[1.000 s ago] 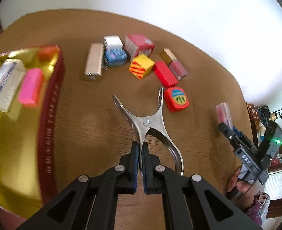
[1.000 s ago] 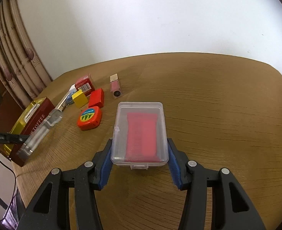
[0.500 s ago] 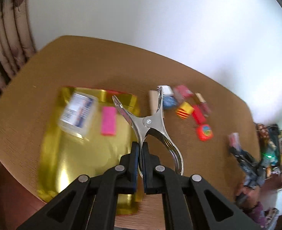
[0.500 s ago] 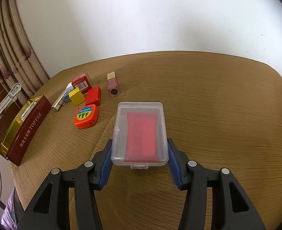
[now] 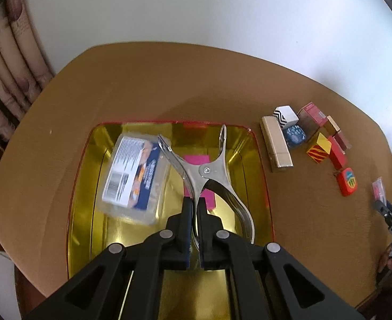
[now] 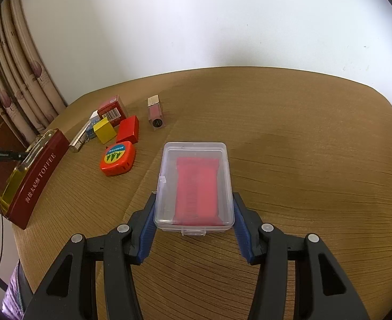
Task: Organize rigid objects
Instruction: 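Lower the hole punch into the tin and open the left tool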
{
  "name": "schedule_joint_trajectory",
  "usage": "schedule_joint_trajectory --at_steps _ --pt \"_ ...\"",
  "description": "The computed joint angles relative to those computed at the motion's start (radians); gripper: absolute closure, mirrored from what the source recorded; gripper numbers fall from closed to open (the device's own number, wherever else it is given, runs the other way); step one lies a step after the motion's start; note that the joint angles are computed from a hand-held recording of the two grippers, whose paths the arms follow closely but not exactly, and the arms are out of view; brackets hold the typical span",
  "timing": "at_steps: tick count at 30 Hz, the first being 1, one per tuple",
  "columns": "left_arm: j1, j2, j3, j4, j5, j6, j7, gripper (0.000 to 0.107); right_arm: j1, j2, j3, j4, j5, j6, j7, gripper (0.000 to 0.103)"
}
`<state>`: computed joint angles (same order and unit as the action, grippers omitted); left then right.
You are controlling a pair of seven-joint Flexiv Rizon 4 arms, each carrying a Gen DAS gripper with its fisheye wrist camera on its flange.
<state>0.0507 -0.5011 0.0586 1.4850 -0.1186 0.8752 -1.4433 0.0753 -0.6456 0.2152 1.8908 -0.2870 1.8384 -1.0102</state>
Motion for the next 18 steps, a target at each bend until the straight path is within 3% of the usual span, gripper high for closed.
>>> schedule_joint_trajectory --at_steps 7,11,14,16,18 --pt "-0.007 -0.046 -0.003 -0.041 0.005 -0.045 0.012 0.100 -0.002 -0.002 0.001 -0.004 0.001 -0.005 -0.004 0.055" --pt "-0.027 -0.021 0.015 -0.010 0.047 0.001 -0.009 0.098 -0.004 -0.003 0.004 -0.005 0.000 -0.009 -0.007 0.055" --pt "-0.004 0.027 -0.008 0.060 0.005 0.069 0.011 0.095 0.003 -0.001 -0.003 -0.006 0.004 -0.010 -0.009 0.055" --pt "0.022 0.054 -0.038 0.103 -0.054 0.094 0.055 0.082 0.003 -0.002 -0.003 -0.007 0.005 -0.013 -0.009 0.055" --pt "0.019 0.074 -0.028 0.125 -0.063 0.102 0.055 0.081 0.006 -0.001 -0.005 -0.008 0.006 -0.017 -0.011 0.055"
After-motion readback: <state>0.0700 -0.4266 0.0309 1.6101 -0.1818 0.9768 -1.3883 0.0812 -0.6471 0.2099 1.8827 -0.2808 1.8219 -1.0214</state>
